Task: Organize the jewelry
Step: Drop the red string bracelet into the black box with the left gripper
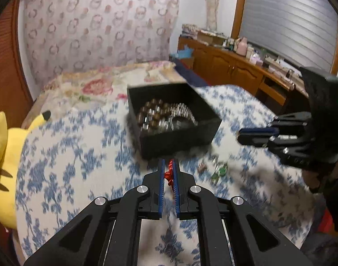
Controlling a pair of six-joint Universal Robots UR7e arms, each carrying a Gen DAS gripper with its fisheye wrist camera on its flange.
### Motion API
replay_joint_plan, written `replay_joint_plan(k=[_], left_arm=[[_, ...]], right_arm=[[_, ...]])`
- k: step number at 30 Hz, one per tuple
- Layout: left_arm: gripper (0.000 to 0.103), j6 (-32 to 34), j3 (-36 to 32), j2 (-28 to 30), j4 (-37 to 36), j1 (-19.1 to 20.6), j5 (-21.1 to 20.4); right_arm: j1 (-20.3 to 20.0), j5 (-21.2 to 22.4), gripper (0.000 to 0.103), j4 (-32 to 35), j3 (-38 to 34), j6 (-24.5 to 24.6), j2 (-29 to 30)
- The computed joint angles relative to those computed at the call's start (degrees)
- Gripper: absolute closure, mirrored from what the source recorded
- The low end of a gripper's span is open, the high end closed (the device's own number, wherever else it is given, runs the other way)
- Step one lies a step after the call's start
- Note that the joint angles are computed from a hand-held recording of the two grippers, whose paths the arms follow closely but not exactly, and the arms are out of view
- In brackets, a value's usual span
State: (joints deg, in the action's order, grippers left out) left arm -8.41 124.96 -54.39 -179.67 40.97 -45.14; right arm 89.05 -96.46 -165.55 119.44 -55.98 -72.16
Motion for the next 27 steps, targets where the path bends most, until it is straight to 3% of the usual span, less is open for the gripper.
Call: replay_joint_plan(k=[7, 17, 27], left_arm=[[0.097, 4.90, -3.50, 1.16, -2.63, -0.93, 0.12], [0.097, 10.99, -8.71, 3.42, -5.37, -0.34, 0.34], [0.097, 12.87, -14.33, 6.51, -4.24, 3.36, -0.86]], right_arm=[[1.09, 3.83, 0.092, -0.37, -1.44, 0.08, 0.76], [2.45, 4.29, 0.092, -1.71, -4.67, 0.75, 4.01], [2.59, 3.23, 0.092, -1.48, -8.04, 1.53, 7.52]])
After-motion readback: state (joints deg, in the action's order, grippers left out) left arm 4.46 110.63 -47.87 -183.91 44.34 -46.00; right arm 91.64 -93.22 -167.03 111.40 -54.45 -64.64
